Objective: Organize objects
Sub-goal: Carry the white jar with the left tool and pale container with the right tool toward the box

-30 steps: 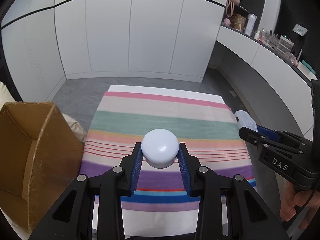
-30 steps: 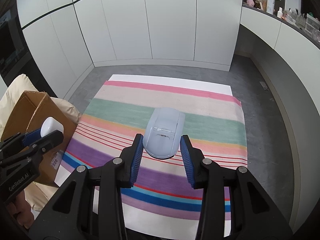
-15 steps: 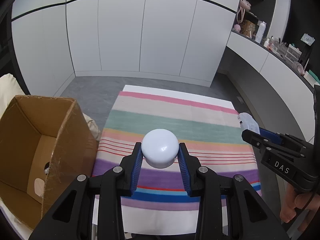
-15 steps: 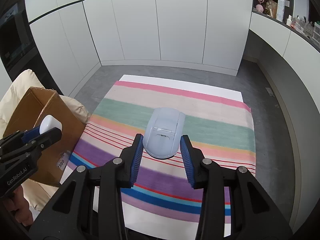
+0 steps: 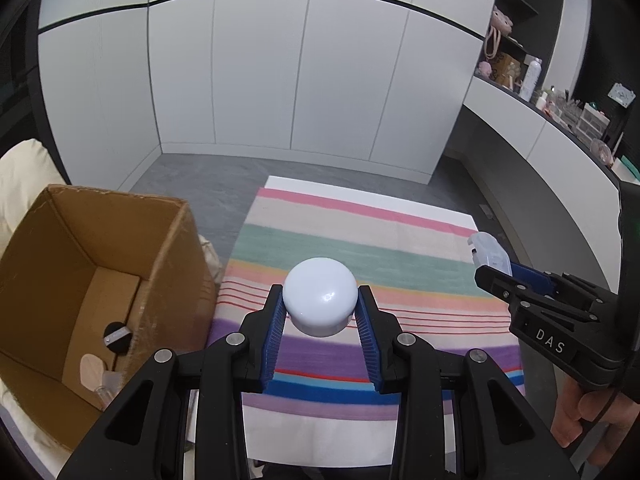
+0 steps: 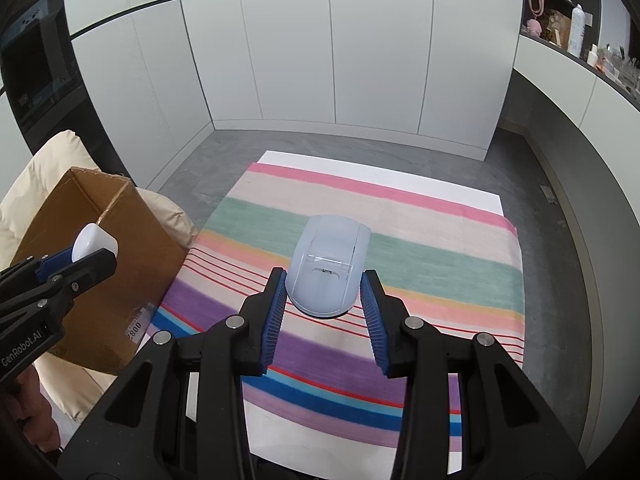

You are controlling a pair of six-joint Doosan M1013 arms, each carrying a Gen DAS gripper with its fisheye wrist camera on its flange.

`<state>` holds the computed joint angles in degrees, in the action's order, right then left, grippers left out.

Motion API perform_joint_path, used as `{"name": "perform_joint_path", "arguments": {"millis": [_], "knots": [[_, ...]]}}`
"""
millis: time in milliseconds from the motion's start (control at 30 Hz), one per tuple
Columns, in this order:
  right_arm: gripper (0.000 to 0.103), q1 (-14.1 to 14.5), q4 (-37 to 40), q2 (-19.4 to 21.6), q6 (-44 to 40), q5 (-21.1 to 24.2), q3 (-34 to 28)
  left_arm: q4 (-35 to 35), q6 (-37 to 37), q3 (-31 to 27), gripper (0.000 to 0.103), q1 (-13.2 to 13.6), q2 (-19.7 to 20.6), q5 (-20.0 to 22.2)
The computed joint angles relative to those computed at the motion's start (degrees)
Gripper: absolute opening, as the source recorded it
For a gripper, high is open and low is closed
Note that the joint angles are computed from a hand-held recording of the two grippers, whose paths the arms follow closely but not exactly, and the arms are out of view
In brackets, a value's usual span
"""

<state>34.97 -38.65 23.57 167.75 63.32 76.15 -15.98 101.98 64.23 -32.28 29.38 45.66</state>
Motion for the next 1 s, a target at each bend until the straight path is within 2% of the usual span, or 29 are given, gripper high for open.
{"name": "perform_joint_path", "arguments": {"millis": [1000], "knots": [[0.040, 1.0, 2.2, 6.0, -8.1, -1.9, -9.1, 2.3, -4.4, 1.7, 0.035, 4.4, -1.5, -2.4]]}}
